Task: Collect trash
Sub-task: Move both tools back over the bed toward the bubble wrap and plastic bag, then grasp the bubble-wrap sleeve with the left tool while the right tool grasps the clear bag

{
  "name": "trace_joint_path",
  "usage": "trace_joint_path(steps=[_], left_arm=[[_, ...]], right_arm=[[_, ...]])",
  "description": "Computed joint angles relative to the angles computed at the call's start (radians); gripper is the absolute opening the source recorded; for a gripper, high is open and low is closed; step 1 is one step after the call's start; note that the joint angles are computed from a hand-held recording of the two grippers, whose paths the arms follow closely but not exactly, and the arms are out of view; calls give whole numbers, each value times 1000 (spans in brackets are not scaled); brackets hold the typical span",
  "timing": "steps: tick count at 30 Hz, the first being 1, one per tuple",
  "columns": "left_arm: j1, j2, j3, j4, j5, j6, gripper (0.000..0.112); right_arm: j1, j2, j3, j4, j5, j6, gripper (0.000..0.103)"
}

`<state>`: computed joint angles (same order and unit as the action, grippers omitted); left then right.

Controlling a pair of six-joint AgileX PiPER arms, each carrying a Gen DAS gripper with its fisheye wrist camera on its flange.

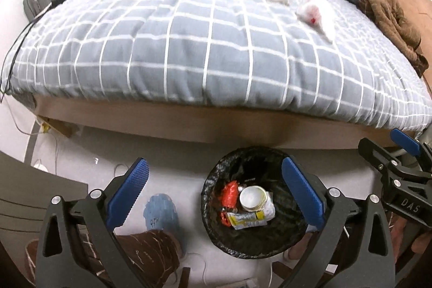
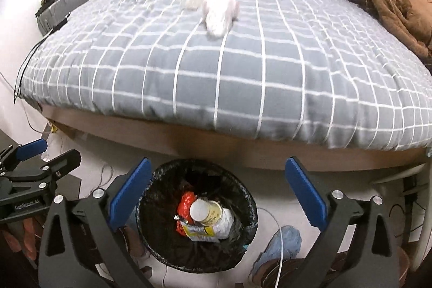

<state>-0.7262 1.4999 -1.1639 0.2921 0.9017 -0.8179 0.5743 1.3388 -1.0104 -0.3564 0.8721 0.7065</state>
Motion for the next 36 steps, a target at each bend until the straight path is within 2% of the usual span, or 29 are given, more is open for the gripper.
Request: trace_joint_path(steps=[10,21,32,36], left_arm=[[43,76,-197,-8,69,80,97],[116,218,-433,-42,108,189,97],[200,475,-806,-98,188,320,97],[218,577,-958,-113,233,356,97]], right_arm=[[-84,48,-150,4,23,-76,95],[-179,204,-379,51,17,-194,95],[-274,430,-632,159,15,-332,95],[-292,525,-741,213,33,-395,87]])
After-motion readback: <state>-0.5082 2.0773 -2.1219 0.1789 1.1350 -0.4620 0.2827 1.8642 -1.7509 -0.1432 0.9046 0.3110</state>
